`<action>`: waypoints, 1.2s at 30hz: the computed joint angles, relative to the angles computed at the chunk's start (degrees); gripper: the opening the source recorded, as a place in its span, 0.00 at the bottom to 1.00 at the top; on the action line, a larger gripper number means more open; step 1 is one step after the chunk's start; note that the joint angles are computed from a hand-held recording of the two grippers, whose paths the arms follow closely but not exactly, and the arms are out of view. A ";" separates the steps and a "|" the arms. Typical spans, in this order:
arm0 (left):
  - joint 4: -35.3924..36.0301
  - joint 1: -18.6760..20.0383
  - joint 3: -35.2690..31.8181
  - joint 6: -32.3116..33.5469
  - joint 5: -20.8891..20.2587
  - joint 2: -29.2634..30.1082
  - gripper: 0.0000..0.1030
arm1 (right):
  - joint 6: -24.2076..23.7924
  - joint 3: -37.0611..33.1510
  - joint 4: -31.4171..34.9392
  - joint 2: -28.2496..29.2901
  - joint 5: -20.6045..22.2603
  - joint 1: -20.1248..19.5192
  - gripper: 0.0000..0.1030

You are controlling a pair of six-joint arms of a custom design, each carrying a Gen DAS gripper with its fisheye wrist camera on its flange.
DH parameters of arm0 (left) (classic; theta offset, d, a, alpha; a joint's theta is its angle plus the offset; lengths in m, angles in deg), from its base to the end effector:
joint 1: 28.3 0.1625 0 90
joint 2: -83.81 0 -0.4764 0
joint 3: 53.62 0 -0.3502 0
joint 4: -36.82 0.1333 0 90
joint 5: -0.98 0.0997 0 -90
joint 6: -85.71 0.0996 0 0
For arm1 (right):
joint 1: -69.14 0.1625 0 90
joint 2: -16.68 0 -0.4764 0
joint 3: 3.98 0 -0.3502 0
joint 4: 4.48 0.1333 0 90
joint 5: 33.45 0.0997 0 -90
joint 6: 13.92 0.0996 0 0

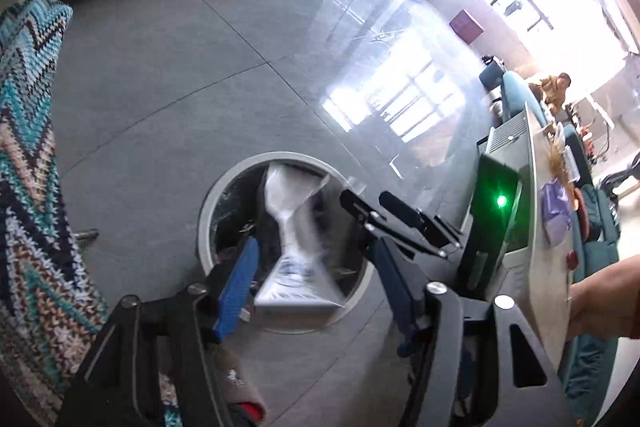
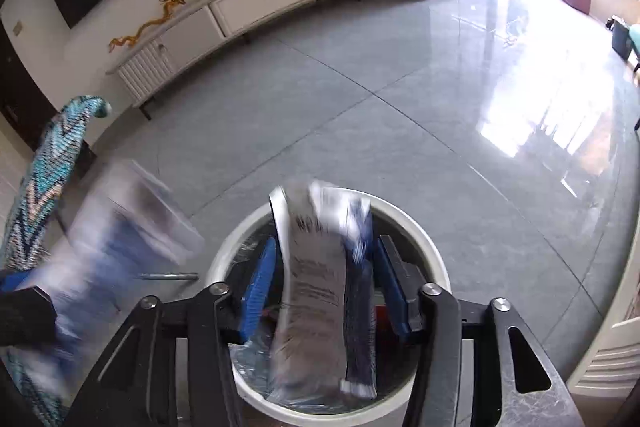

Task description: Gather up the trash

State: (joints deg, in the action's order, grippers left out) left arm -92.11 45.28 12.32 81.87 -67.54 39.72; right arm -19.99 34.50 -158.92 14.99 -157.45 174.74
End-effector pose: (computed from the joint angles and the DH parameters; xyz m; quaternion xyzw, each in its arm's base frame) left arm -0.0604 -0.8055 0.3043 0.0789 0.9688 -0.1760 0.1558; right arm 0.3123 -0.8299 -0.0601 0.1059 -0.9252 0.2513 0.2639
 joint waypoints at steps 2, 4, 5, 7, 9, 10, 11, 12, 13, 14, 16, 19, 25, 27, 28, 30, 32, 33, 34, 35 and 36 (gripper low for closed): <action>0.27 0.46 -0.79 -0.53 -2.02 0.09 0.63 | 0.90 1.65 -1.32 -0.76 -0.26 -0.13 0.56; 0.58 0.57 -0.93 0.15 -2.32 -0.29 0.64 | 1.09 4.21 -3.14 -1.96 -0.61 -0.24 0.56; 0.91 0.65 -1.35 0.45 -2.22 -0.32 0.64 | 1.28 5.11 -3.84 -2.40 -1.13 -0.07 0.56; 0.46 0.77 -0.71 0.78 -2.20 -1.28 0.64 | 1.03 6.74 -5.41 -3.14 -1.98 0.45 0.56; -1.78 0.21 1.70 1.69 -0.65 -3.03 0.64 | 0.17 8.00 -6.95 -3.77 -2.84 1.25 0.56; -3.57 -0.25 3.46 2.70 0.95 -4.30 0.64 | -0.15 8.05 -7.26 -3.84 -3.21 1.66 0.56; -4.76 -0.44 4.74 3.33 2.08 -5.32 0.64 | -0.96 8.37 -7.98 -4.11 -3.57 2.15 0.57; -6.61 -0.83 6.68 4.03 3.51 -6.83 0.64 | -2.29 8.59 -9.29 -4.15 -4.03 3.21 0.60; -8.64 -1.24 8.75 4.94 5.02 -8.41 0.64 | -3.29 8.70 -10.04 -4.24 -4.07 3.76 0.61; -10.17 -1.58 10.39 5.78 6.57 -9.64 0.64 | -4.60 8.63 -10.96 -4.17 -4.04 4.68 0.62; -14.41 -2.51 14.58 8.05 10.30 -13.06 0.64 | -7.20 8.03 -12.35 -3.80 -3.71 6.62 0.65; -20.28 -3.42 19.92 10.10 14.57 -17.79 0.64 | -10.73 7.82 -15.36 -3.20 -2.33 9.77 0.72; -33.66 -5.10 31.39 13.86 23.53 -27.58 0.70 | -15.52 6.52 -16.80 -1.49 1.09 15.88 0.80; -36.82 -5.80 34.30 14.58 27.77 -30.52 0.70 | -16.94 6.10 -16.84 -0.79 2.61 17.96 0.81; -38.65 -6.17 35.61 15.01 29.88 -31.96 0.70 | -17.35 5.72 -16.60 -0.49 3.33 18.74 0.83; -42.04 -7.05 37.50 15.46 33.59 -34.00 0.71 | -18.28 4.99 -16.24 0.17 4.48 20.28 0.85; -46.29 -7.85 39.17 16.85 37.03 -35.99 0.72 | -19.57 3.86 -15.89 1.11 5.38 22.01 0.86; -48.43 -8.30 39.78 17.57 38.71 -36.81 0.73 | -20.02 3.47 -15.75 1.43 5.78 22.62 0.87; -51.12 -8.76 40.47 18.65 40.63 -37.50 0.74 | -20.51 3.05 -15.52 1.74 6.19 23.22 0.88; -54.12 -9.23 41.07 20.33 42.52 -37.94 0.74 | -21.00 2.77 -15.40 2.01 6.50 23.86 0.88; -56.57 -9.66 41.57 21.91 43.87 -38.15 0.74 | -21.58 2.48 -15.29 2.26 6.61 24.54 0.88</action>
